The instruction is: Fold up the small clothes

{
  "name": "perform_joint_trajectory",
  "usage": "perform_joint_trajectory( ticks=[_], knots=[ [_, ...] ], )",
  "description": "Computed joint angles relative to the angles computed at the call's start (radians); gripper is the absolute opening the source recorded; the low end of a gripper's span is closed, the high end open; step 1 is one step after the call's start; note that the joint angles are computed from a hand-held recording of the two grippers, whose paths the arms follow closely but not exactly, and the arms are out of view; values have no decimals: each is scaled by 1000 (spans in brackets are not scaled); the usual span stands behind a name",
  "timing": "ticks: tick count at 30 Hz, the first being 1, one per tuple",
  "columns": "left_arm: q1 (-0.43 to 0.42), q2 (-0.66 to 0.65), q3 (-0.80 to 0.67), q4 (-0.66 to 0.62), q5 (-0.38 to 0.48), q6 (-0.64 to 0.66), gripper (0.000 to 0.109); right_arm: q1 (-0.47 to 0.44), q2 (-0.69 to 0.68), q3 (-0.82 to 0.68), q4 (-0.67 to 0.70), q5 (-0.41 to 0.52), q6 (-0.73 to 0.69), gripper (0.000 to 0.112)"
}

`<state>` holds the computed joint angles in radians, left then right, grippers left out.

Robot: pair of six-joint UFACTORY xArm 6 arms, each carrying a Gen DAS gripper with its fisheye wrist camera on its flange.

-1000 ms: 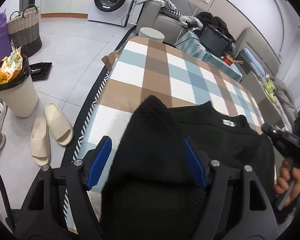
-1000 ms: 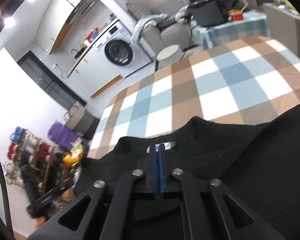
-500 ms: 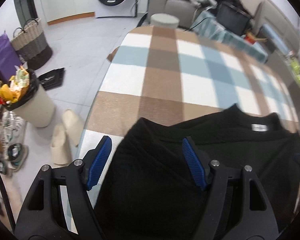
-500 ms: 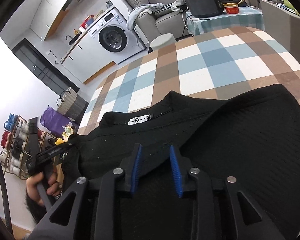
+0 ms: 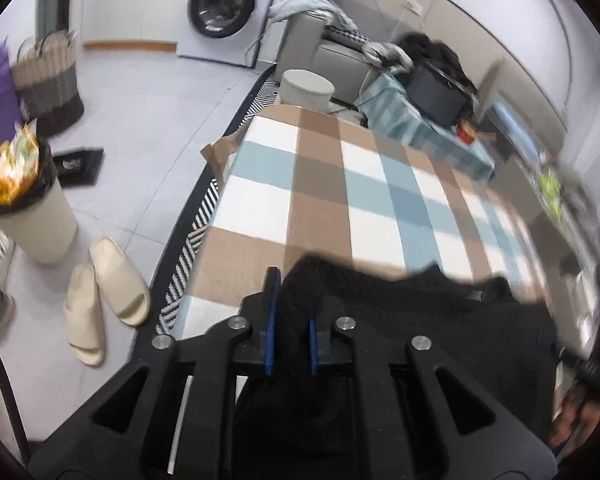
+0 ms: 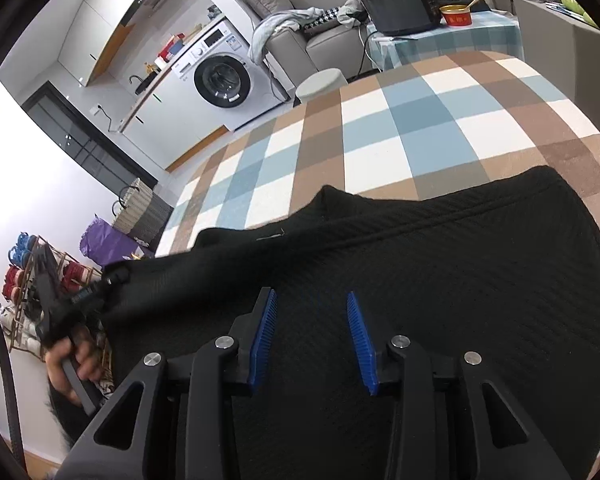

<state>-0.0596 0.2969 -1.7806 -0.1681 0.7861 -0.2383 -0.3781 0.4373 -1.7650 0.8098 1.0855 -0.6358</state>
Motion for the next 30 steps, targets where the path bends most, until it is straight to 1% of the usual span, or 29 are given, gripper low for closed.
perform_joint_trajectory(
  ticks=[1,2,4,6,7,9,13,16,18,19,20,23,25,27,28,30],
  knots=[
    [5,19,-30,47,30,-56,16,-1,-4,6,-2,-5,-2,38],
    [14,34,-52,51,57,-79,19,-2,-9,11,-6,-10,-4,38],
    [28,40,-56,-1,73,-72,25,-9,-18,20,-15,-23,-8,40],
    [25,20,-29,9,80,-75,40,-20,-30,33,-31,-41,-8,40],
    [23,4,-5,10,70,-65,42,-25,-34,39,-38,-52,-11,40],
    [12,-40,54,15,57,-31,51,-36,-45,56,-59,-77,-13,42],
    [-8,-151,201,33,12,-5,60,-75,-68,91,-97,-80,-33,44],
    [-28,-215,276,88,13,3,62,-108,-101,138,-100,-87,-59,48],
    [-41,-262,330,122,4,-6,62,-127,-127,176,-101,-97,-86,53],
    [-44,-287,361,124,-6,-2,62,-135,-142,198,-102,-102,-105,57],
    [-54,-329,412,136,-29,-5,62,-143,-157,220,-102,-108,-123,58],
    [-74,-439,532,142,-61,-23,63,-162,-209,295,-108,-123,-174,58],
    [-85,-502,598,136,-73,-35,67,-156,-264,367,-108,-159,-222,58],
    [-101,-578,677,149,-94,-66,72,-138,-329,447,-86,-185,-305,58],
    [-111,-607,707,150,-97,-72,72,-127,-362,487,-62,-190,-348,58],
    [-138,-665,760,154,-87,-81,73,-107,-412,547,-36,-174,-405,62]
  ],
)
